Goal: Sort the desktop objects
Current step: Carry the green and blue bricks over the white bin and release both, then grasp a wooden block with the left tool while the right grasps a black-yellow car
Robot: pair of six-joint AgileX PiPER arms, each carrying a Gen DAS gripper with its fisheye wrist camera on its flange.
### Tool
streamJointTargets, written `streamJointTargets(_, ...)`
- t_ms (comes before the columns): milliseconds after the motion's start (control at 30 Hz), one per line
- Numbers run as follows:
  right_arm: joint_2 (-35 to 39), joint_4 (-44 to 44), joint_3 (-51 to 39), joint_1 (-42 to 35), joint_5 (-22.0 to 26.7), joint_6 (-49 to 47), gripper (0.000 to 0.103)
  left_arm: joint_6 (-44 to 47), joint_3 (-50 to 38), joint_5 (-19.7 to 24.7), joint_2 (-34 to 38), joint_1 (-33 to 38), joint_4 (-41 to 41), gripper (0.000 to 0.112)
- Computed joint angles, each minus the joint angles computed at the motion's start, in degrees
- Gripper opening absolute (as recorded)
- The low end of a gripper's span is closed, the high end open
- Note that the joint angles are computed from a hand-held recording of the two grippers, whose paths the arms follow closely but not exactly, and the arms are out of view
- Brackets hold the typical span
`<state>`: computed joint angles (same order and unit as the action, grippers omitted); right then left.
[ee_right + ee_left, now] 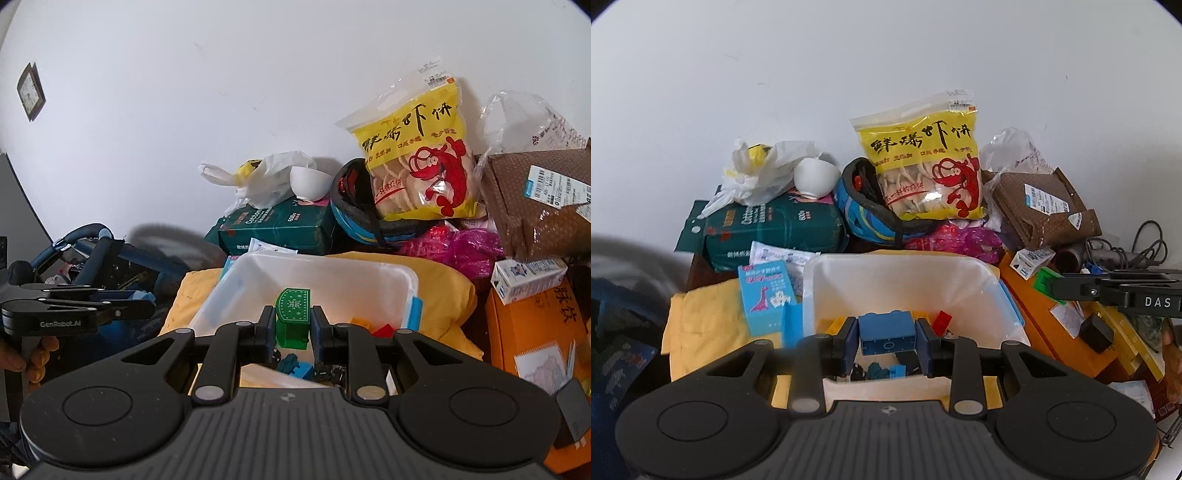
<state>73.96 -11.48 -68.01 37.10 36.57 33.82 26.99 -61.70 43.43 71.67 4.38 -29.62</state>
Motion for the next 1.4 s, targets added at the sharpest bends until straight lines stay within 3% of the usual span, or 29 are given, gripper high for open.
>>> streamJointTargets(300, 9.1, 7.3, -10.6, -4.3, 6.9, -9.1, 0.022, -6.7, -11.4, 3.3, 10.5, -3.3, 6.1, 0.036)
streamJointTargets(600, 17.1, 9.8, -18.2, -6.1, 13.4, -12.9, 0.022, -11.1, -16.7, 4.8, 16.5, -5.5, 10.6, 0.036)
streamJointTargets(633, 18.0, 9.9, -19.1, -6.4, 14.2, -13.5, 0.023, -11.9, -16.8, 4.7, 16.9, -6.0, 11.6, 0.038)
streamJointTargets(700, 19.3, 8.7, -19.9, -6.5, 14.9, -12.7, 0.024, -13.7, -16.5, 3.6, 17.2, -7.3, 14.9, 0.056)
streamJointTargets(733, 19.9, 7.3, -20.2, -6.4, 15.1, -11.7, 0.033, -16.3, -15.3, 1.8, 16.6, -8.4, 18.1, 0.063)
streamJointTargets(767, 20.4, 5.9, -20.3, -6.3, 15.4, -10.6, 0.053, -17.2, -14.4, 0.7, 16.1, -8.8, 19.5, 0.063)
streamJointTargets(833, 20.0, 3.5, -18.8, -6.0, 14.1, -8.6, 0.059, -14.4, -12.9, 0.5, 15.6, -7.7, 17.3, 0.063)
streamJointTargets(1000, 15.8, 4.7, -11.0, -6.2, 8.4, -7.5, 0.059, -6.6, -2.8, -3.3, 9.3, -4.4, 10.5, 0.063)
streamJointTargets(1133, 8.6, 2.4, 0.3, -2.6, 1.8, -5.0, 0.059, 3.8, 14.4, -7.7, -2.9, -1.3, 1.7, 0.063)
streamJointTargets(1200, 4.7, -1.3, 7.3, 0.6, -1.2, -0.1, 0.059, 8.6, 23.7, -9.4, -9.7, -0.6, -2.3, 0.063)
streamJointTargets(1267, 1.1, -6.5, 14.5, 5.1, -3.5, 7.7, 0.059, 7.9, 33.2, -11.0, -15.9, -2.2, -2.2, 0.063)
streamJointTargets(1400, -2.3, -17.2, 26.3, 14.8, -6.7, 26.7, 0.059, 0.5, 44.8, -15.8, -18.0, -9.4, -0.8, 0.063)
